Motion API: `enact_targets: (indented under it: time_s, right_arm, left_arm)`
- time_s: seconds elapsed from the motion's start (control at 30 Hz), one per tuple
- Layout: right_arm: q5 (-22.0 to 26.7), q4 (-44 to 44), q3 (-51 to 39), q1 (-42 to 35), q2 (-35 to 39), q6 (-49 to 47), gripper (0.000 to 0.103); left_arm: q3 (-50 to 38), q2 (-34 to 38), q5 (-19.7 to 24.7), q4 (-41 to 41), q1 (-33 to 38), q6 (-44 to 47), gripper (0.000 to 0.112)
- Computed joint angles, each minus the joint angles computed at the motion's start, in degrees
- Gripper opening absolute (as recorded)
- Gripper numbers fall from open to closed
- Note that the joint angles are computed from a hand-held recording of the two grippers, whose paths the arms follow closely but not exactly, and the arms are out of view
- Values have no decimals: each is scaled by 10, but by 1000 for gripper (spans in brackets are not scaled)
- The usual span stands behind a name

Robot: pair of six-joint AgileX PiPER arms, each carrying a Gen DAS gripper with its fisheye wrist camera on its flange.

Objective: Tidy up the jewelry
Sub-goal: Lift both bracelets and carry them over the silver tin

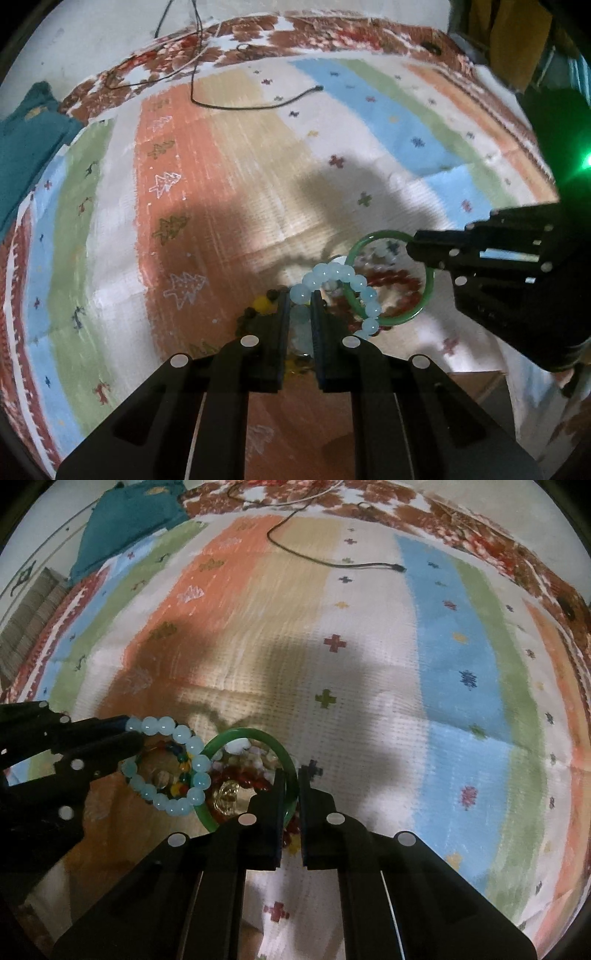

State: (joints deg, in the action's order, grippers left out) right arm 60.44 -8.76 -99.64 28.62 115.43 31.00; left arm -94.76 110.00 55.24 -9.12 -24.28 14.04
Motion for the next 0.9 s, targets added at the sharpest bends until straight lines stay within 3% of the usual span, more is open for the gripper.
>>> enact_targets:
  time_s: [0.23, 0.9]
  right_arm:
    - [-3, -43, 44, 6, -43, 50, 8]
    - [-15, -55, 102, 27, -116, 89, 8]
  left_arm:
    - [23, -44, -14, 11, -11, -24, 11]
    - [69, -104, -11, 40, 4, -66, 11]
